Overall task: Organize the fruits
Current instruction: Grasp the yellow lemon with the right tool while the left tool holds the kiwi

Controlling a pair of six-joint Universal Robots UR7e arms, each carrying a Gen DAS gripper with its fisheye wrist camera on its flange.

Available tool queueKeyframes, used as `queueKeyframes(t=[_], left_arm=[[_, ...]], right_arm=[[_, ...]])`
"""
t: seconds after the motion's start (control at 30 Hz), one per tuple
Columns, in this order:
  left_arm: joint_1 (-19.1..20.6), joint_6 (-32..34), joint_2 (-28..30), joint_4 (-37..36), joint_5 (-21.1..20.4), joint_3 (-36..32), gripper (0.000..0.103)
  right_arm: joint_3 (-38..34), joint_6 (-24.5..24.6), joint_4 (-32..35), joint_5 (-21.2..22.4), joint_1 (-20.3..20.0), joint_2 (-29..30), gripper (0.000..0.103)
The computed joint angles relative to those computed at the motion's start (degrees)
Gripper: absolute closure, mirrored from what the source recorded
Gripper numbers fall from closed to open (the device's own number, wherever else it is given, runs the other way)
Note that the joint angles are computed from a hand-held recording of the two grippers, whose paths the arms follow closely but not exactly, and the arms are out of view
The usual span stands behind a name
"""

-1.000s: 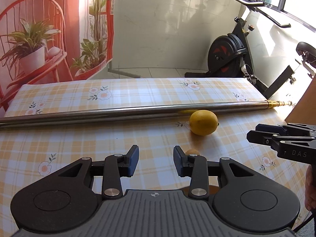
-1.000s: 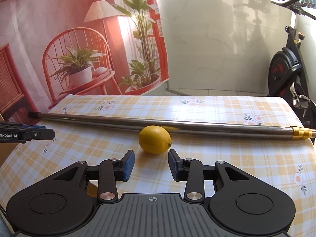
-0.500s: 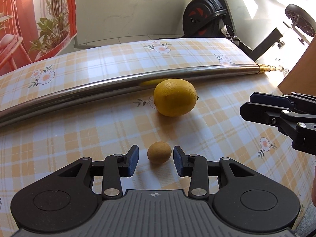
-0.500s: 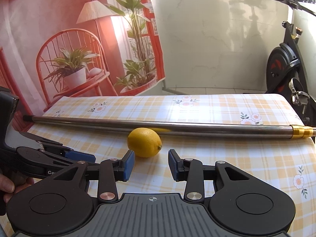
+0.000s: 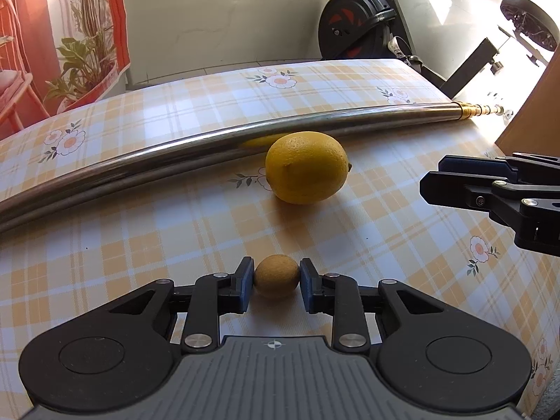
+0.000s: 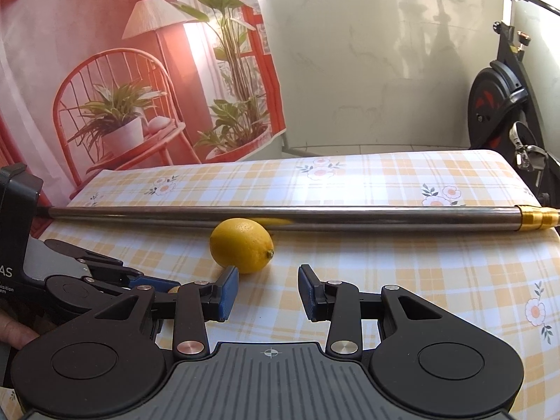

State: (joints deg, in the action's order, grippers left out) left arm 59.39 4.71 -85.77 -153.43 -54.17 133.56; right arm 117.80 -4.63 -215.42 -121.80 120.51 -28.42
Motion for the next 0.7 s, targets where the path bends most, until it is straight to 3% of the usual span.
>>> queueKeyframes(t=[0.2,0.43,0.7], left_arm=[[-1.66,-1.33,-4.27,-1.77,1.20,2.09,0.073],[-2.99,-4.88,-10.37,-2.33,2.84,4.00,0.073],[-4.33,-7.86,-13.91,-2.88,6.16,5.34,0.073]], right_arm=[[-1.75,-2.10,0.84,-1.79,-0.26,1.05,0.062],[-5.41,-10.88,-0.19,1.44,-1.17,3.23,0.047],[-12.51,-16.74,7.24,3.57,-1.93,5.71,0.040]])
